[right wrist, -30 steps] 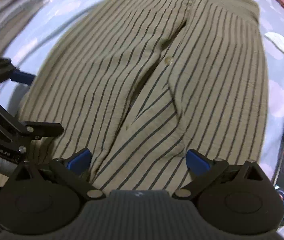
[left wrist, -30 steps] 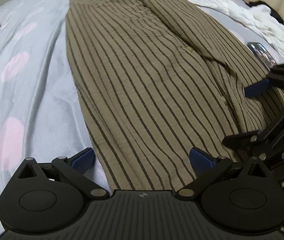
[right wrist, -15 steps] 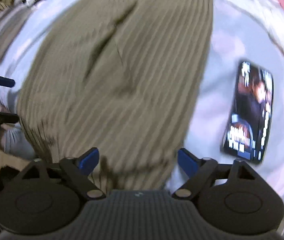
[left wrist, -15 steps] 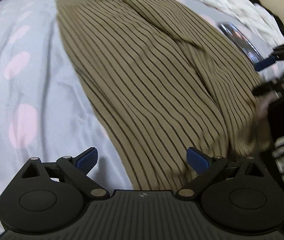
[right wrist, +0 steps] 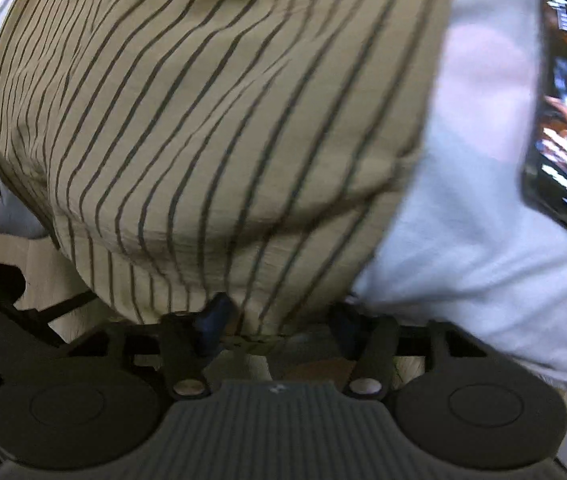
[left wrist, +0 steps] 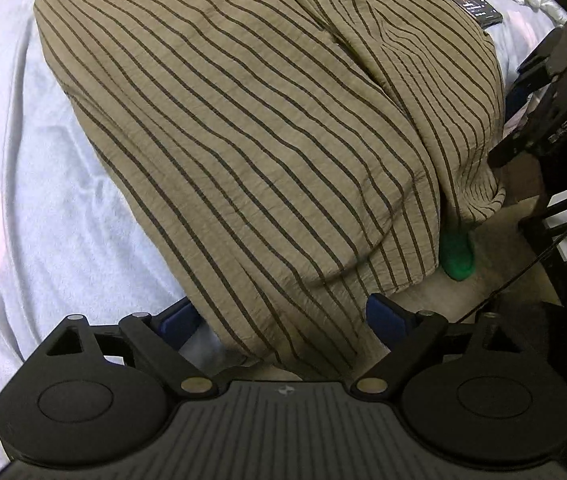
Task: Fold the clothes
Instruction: 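Pinch the shirt hem with both grippers and lift it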
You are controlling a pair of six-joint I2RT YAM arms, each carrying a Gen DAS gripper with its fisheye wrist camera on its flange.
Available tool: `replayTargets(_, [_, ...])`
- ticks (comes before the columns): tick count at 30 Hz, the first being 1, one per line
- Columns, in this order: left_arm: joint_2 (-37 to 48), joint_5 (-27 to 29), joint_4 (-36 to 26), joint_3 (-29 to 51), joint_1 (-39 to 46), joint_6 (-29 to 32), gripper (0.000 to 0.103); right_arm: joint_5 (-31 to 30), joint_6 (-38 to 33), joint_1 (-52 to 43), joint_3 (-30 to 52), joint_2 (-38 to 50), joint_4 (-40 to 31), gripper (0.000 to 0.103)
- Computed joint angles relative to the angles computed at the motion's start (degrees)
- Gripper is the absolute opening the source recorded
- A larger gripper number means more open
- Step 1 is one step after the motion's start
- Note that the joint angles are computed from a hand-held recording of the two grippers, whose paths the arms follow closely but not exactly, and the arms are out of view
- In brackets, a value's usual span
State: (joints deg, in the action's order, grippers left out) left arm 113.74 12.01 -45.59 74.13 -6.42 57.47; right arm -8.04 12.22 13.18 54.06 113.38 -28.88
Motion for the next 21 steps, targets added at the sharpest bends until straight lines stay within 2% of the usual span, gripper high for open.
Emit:
replayTargets(2, [-0.92, -0.27, 1.73, -1.21, -0.11, -0.28, 0.082, -0.30, -0.99, 0.48, 0.61, -0.04, -0.64, 0.023])
replayTargets(3, [-1.57, -0.56, 2.90, -2.04, -0.15, -0.39, 0.073, 0.08, -1.17, 0.64, 0.65, -0.64, -0.78, 0.020])
replayTargets(4, [-2.25, -0.87, 4.09, -2.87, -0.20, -0.55, 0.060, 0.29, -1.23, 0.63, 0.60, -1.37, -0.87, 0.012])
replayTargets(5, [-2.99, -1.28, 5.39, -3.67, -0.34, -0.93, 0.054, 0.36, -1.22, 0.57, 0.61, -2.17, -1.14, 0.005])
replayTargets(8, [-2.85, -0.32, 4.83, -2.68, 0.31, -2.39, 0.041, -0.06, -2.48, 1.05, 1.33, -4.66, -3.31, 0.004])
replayTargets(10, [-2.50, 0.34, 3.75, -1.47, 0.60, -2.86, 0.026, -0.90, -3.71, 1.42, 2.09, -6.65, -5.15, 0.004])
replayTargets(11, [-2.29, 0.64, 2.98, -0.72, 0.72, -3.04, 0.023, -1.49, -4.43, 1.55, 2.49, -7.74, -6.05, 0.004])
replayTargets(13, [-0.68, 2.41, -0.84, 2.73, 1.32, -4.18, 0.005, -2.47, -6.11, 1.64, 3.07, -10.33, -7.79, 0.003])
replayTargets(15, [1.85, 5.52, -6.70, 7.62, 2.39, -5.79, 0.005, -4.27, -8.60, 0.66, 3.00, -14.09, -10.05, 0.003])
replayTargets(19, [6.00, 10.91, -17.11, 17.13, 4.18, -5.34, 0.000, -6.51, -15.71, -6.27, -0.58, -24.58, -15.03, 0.003])
replayTargets(21, [8.01, 13.68, -22.64, 22.42, 5.25, -4.55, 0.000, -8.07, -13.04, -4.89, -0.81, -27.46, -14.58, 0.003])
